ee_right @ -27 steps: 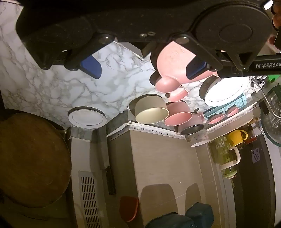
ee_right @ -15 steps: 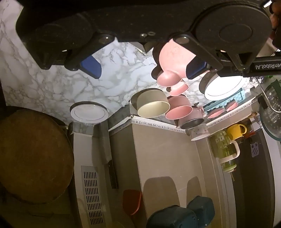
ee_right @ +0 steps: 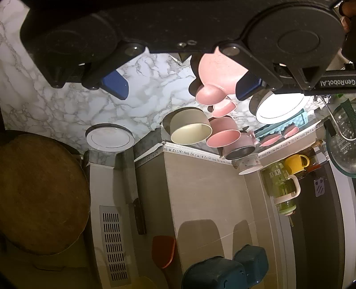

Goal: Organize plates and bowls

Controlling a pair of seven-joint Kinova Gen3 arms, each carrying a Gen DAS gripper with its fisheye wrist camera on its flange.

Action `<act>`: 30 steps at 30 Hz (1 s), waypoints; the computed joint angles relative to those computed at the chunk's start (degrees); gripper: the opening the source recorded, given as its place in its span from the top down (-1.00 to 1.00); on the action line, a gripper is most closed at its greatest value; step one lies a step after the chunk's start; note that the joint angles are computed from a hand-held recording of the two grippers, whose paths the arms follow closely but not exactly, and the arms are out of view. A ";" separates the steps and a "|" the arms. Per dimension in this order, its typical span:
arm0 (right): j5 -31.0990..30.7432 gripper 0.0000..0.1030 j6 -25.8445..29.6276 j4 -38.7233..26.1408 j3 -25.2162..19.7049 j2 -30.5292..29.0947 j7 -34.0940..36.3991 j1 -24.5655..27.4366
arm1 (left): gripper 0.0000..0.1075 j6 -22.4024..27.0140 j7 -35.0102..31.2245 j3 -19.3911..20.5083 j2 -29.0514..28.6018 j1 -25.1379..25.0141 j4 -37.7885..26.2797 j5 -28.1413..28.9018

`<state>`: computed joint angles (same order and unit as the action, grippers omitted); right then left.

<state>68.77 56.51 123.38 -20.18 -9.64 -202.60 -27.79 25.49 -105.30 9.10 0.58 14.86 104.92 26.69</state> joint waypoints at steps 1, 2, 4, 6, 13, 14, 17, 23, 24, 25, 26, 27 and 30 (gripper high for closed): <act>-0.10 -0.99 -0.27 -0.02 0.20 -0.14 0.28 0.05 | -0.91 -0.13 0.09 -0.02 -0.08 0.00 0.09 -0.08; 0.00 -0.99 -0.22 -0.06 0.10 -0.06 0.13 0.08 | -0.91 -0.31 0.25 -0.04 -0.15 0.02 0.11 -0.26; 0.11 -0.99 -0.15 -0.20 0.02 0.13 0.06 0.05 | -0.91 -0.67 1.13 -0.03 -0.28 0.12 0.13 -1.24; 0.21 -0.99 -0.31 -0.20 0.05 0.23 -0.13 -0.02 | -0.91 -0.43 0.36 -0.19 -0.30 -0.01 0.03 -0.57; -0.01 -1.00 0.36 -0.49 -0.04 0.59 -0.17 -0.28 | -0.91 -0.82 -2.81 -0.64 -0.73 -0.32 0.70 2.10; 0.08 -1.00 0.42 -0.47 -0.01 0.59 -0.25 -0.33 | -0.91 -0.94 -3.11 -0.69 -0.84 -0.34 0.86 2.35; 0.27 -0.99 0.33 -0.33 0.08 0.52 -0.26 -0.40 | -0.91 -1.20 -3.49 -0.76 -1.02 -0.30 1.01 2.62; 0.20 -0.99 0.21 -0.35 0.22 0.37 0.01 -0.43 | -0.91 -1.20 -4.18 -0.94 -1.14 -0.31 1.12 3.22; 0.12 -0.99 0.16 -0.34 0.19 0.30 0.09 -0.45 | -0.91 -1.20 -4.59 -1.02 -1.24 -0.36 1.22 3.55; 0.02 -0.99 0.27 -0.44 0.16 0.31 0.30 -0.44 | -0.91 -1.17 -4.89 -1.09 -1.31 -0.39 1.27 3.81; -0.01 -0.99 0.28 -0.43 0.15 0.30 0.34 -0.42 | -0.91 -1.03 -5.11 -1.18 -1.34 -0.43 1.26 4.00; -0.07 -0.99 0.29 -0.44 0.13 0.25 0.40 -0.41 | -0.91 -1.11 -5.20 -1.18 -1.38 -0.42 1.33 4.10; -0.10 -0.99 0.51 -0.58 0.03 0.37 0.47 -0.42 | -0.91 -1.25 -5.73 -1.24 -1.45 -0.41 1.41 4.55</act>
